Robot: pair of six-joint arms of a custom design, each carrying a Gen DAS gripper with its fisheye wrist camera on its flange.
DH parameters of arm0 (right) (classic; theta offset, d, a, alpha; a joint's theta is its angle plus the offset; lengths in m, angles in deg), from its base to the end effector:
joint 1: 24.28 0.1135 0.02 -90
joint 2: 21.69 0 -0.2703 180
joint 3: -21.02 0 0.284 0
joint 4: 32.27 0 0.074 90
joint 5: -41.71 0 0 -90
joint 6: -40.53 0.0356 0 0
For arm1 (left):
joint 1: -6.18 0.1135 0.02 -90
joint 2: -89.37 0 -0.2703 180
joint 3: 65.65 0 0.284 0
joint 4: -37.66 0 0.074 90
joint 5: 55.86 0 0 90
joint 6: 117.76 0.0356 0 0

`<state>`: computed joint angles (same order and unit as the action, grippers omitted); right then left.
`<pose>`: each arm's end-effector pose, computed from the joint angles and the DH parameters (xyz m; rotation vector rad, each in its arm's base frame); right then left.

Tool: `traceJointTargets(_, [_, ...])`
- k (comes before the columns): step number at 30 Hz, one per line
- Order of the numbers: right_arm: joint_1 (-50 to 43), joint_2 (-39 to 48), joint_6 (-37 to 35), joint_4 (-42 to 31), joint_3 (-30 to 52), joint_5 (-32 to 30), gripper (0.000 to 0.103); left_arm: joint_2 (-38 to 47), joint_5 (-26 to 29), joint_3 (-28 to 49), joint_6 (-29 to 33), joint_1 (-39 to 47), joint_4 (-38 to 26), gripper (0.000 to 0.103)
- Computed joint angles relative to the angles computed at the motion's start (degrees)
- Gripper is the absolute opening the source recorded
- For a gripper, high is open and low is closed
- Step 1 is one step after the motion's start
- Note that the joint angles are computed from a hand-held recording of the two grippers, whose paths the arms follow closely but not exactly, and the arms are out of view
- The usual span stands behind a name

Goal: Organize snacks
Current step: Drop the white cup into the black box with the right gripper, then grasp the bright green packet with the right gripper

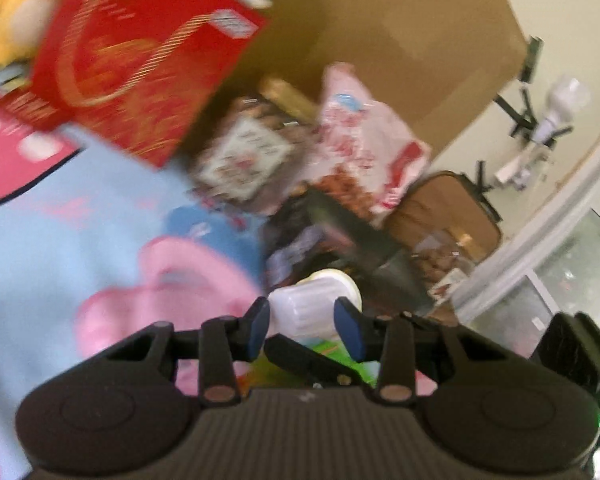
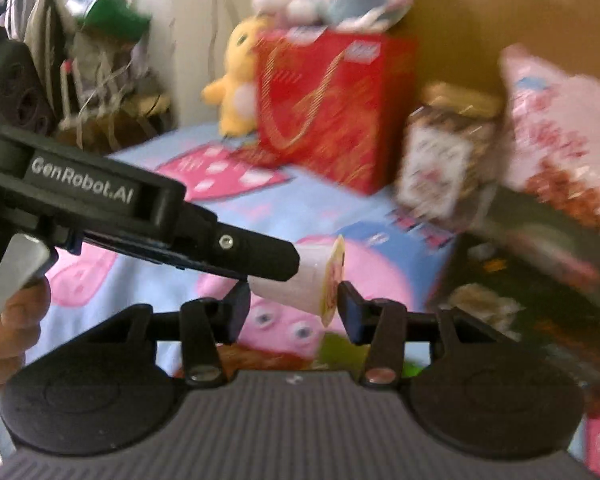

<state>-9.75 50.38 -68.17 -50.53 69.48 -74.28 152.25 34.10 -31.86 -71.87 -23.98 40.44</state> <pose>0.2632 0.0843 0.1862 -0.8640 2.0860 0.4815 0.2103 -0.1222 0.1674 -0.2589 2.1126 -0.7975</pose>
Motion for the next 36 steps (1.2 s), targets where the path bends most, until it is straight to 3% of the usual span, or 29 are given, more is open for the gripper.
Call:
traceJointTargets(7, [-12.7, 4.1, 0.7, 4.0, 4.9, -1.4, 0.051, 23.6, 1.0, 21.2, 4.0, -3.6, 3.8, 0.037])
traceJointTargets(13, [-18.5, 10.7, 3.5, 8.0, 8.0, 1.7, 0.053, 36.5, -0.5, 34.0, 3.1, -5.6, -0.4, 0.036])
traceJointTargets(16, [-21.1, 10.0, 4.1, 8.9, 6.6, 1.5, 0.056, 33.6, 0.4, 30.3, 2.6, -5.8, 2.4, 0.039])
traceJointTargets(19, [-27.1, 7.0, 5.6, 7.7, 4.2, -6.0, 0.056, 26.2, -0.4, 22.6, 3.7, -6.3, 4.6, 0.039])
traceJointTargets(22, [-32.4, 9.0, -0.7, -5.4, 7.2, -17.8, 0.056, 20.2, -0.4, 17.1, 1.7, -6.8, 1.3, 0.039])
traceJointTargets(23, [-32.8, 10.8, -2.7, -10.0, 8.9, -19.2, 0.056, 19.2, -0.2, 15.9, 0.7, -6.9, 0.1, 0.039])
traceJointTargets(26, [-32.2, 16.8, -4.4, -19.7, 13.7, -18.9, 0.055, 18.9, 2.0, 13.8, -4.8, -6.8, -3.7, 0.039])
traceJointTargets(30, [-30.5, 22.0, -1.2, -21.8, 16.5, -16.8, 0.055, 21.9, 6.0, 11.2, -10.8, -5.9, -0.3, 0.039])
traceJointTargets(32, [-31.2, 22.9, 0.6, -22.4, 17.1, -19.1, 0.055, 22.8, 7.2, 10.2, -12.4, -5.5, 2.8, 0.041])
traceJointTargets(36, [-30.8, 24.8, -1.8, -32.4, 20.2, -22.9, 0.053, 23.6, 6.9, 9.7, -13.1, -5.5, 5.3, 0.044])
